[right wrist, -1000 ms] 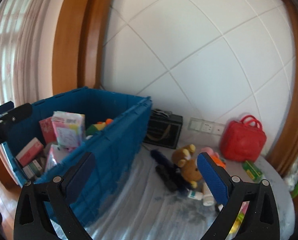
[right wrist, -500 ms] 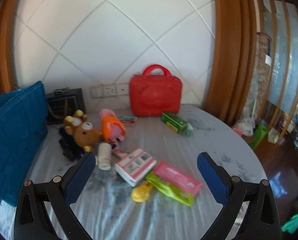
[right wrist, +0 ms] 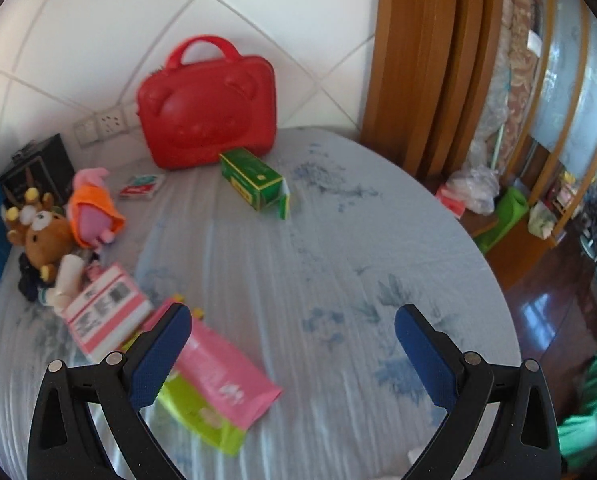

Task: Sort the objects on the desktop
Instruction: 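Move both grippers back from the crate to the pile on the bed, then grasp the white plastic bottle with the left gripper while the right grasps the green medicine box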

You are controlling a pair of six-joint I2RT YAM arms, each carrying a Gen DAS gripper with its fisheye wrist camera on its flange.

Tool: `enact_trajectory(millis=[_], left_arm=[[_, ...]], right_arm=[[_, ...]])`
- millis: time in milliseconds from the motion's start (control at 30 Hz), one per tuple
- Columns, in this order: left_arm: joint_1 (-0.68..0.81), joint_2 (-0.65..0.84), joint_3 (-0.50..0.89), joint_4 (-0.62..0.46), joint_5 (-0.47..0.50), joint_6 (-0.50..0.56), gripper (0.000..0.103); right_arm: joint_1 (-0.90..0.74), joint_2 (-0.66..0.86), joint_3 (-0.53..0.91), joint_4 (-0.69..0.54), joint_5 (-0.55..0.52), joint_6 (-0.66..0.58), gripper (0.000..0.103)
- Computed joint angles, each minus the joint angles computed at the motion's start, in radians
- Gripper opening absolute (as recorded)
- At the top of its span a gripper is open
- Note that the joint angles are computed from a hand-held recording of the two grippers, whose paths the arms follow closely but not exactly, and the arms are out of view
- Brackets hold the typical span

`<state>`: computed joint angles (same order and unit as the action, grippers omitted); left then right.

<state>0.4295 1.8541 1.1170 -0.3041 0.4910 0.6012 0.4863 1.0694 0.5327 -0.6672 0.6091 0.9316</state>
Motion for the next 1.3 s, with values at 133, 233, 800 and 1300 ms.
enact_trajectory(millis=[133, 233, 800, 1300], left_arm=[[-0.145, 0.143, 0.088, 0.022, -0.122, -0.105, 0.073], [-0.224, 0.242, 0.168, 0.024, -0.189, -0.146, 0.068], [-0.333, 0.576, 0.53, -0.134, -0.307, -0.175, 0.053], [-0.268, 0.433, 0.417, -0.133, -0.207, -0.158, 0.052]], right_arm=[[-0.314, 0.179, 0.015, 0.311, -0.18, -0.369, 0.103], [-0.456, 0.38, 0.09, 0.482, -0.284, -0.518, 0.103], [-0.674, 1.174, 0.717, 0.627, -0.545, -0.806, 0.103], [-0.618, 1.033, 0.637, 0.564, -0.486, -0.798, 0.055]])
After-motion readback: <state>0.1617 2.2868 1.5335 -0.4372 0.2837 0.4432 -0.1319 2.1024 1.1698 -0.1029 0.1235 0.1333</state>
